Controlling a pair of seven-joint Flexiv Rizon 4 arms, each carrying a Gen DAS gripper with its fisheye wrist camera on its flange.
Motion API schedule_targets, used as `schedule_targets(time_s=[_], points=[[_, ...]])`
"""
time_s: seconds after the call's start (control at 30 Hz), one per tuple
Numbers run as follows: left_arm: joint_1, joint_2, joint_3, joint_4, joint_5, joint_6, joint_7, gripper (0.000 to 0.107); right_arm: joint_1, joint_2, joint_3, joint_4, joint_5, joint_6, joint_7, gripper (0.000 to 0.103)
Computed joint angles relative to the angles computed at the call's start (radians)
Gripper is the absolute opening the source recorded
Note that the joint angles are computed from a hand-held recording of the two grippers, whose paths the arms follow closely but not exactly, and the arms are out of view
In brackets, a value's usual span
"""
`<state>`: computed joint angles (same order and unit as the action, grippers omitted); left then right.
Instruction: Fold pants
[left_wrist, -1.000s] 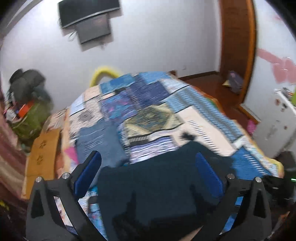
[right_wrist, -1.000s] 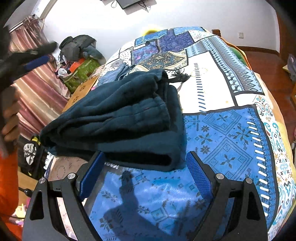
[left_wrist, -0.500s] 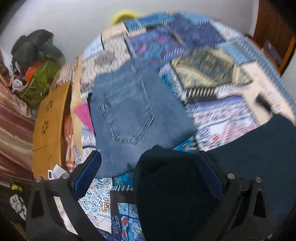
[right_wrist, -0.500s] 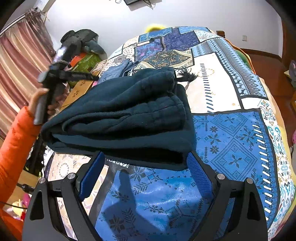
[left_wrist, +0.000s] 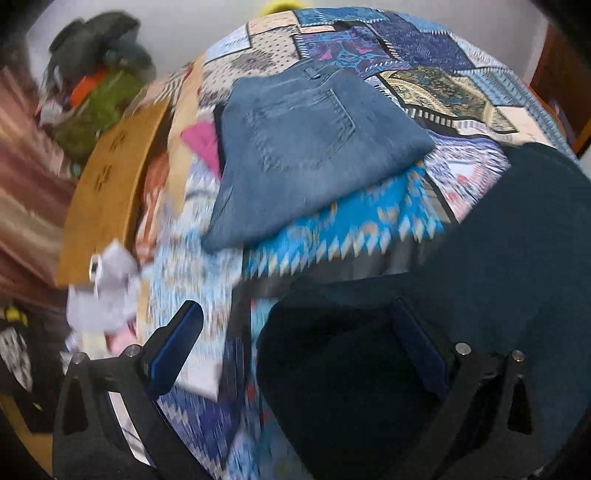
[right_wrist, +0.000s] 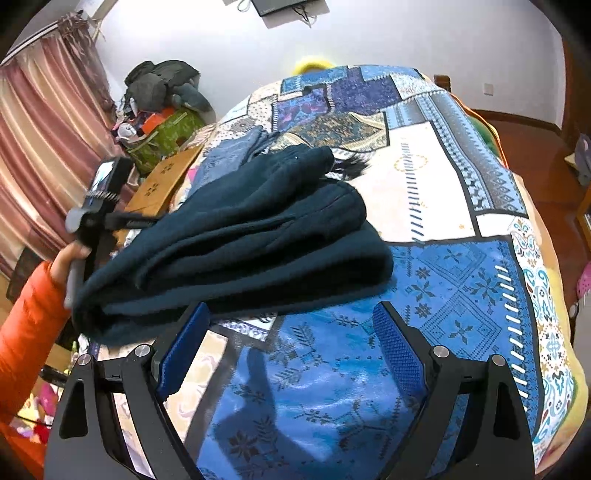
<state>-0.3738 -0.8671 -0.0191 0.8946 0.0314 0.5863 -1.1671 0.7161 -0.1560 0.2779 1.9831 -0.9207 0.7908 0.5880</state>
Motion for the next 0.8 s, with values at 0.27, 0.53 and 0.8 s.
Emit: schedule_targets(time_s=[0.27,0.53,0.8], points=[[0.061,0.302,-0.079,0.485,-0.070,0.215,0.159,0.103,0.026,-0.018,-0.007,-0.047,-0.071,-0.019,0.005,0.089],[0.070,0.361,-0.169,0.603,-0.252,0.189,0.285,0.103,0.046,-0.017,0.007,-0.053,-0.040,-0.082,-0.034,0.089],[0.076,0.419,-0.193,0.748,-0.346,0.405,0.373,0.071,0.029,0.016,0.020,0.028,0.008,-0.062,0.026,0.054]])
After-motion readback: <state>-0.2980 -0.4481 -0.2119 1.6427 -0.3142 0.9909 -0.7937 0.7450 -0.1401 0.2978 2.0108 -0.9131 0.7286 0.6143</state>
